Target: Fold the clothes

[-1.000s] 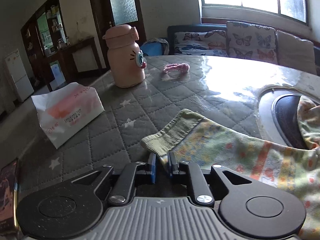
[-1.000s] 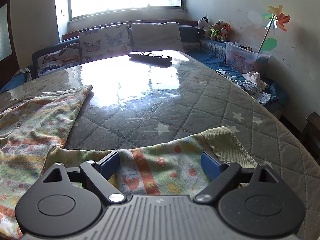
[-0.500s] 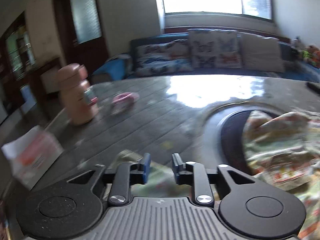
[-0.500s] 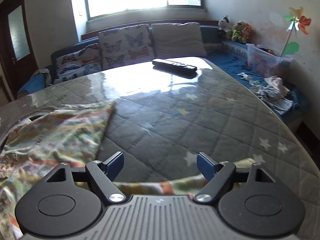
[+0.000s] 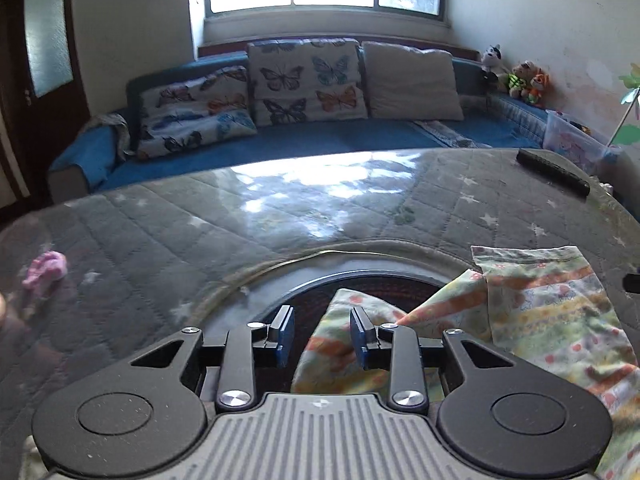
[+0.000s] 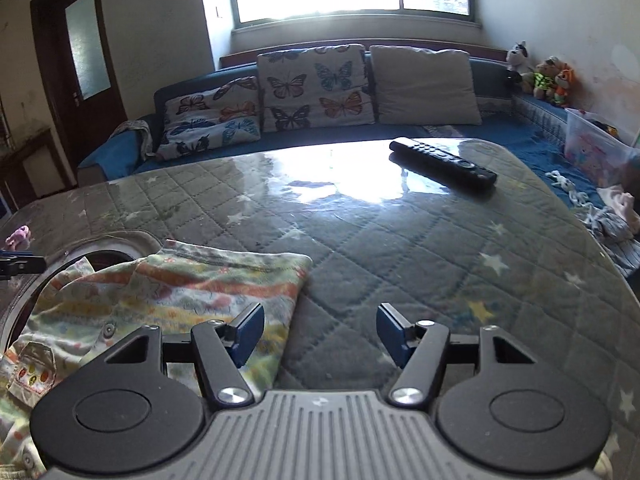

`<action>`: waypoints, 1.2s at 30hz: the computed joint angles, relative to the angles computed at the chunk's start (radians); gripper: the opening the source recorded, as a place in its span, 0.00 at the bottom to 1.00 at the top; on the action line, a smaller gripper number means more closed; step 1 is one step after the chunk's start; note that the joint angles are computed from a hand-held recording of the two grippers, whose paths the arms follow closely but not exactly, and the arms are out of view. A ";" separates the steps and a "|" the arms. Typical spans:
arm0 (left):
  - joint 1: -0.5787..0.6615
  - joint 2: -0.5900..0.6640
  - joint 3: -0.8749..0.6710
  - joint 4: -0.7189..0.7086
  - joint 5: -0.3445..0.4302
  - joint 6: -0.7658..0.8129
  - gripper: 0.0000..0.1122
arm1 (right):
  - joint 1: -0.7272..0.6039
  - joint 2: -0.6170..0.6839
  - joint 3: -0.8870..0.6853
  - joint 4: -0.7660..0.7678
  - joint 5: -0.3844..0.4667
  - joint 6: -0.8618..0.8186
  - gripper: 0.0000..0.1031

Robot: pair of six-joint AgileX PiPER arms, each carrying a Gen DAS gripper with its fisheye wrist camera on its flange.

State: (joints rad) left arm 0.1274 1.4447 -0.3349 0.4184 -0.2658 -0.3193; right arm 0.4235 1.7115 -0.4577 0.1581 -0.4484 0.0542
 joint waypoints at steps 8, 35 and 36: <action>0.029 0.141 -0.099 0.318 -0.008 -0.261 0.45 | -0.041 0.138 -0.157 -0.161 0.053 0.122 0.56; 0.068 0.147 -0.039 -0.040 -0.178 0.094 0.05 | 0.021 0.226 -0.281 0.130 0.070 -0.154 0.21; 0.070 0.130 -0.028 -0.021 -0.171 0.085 0.05 | 0.024 0.211 -0.269 0.122 0.069 -0.150 0.22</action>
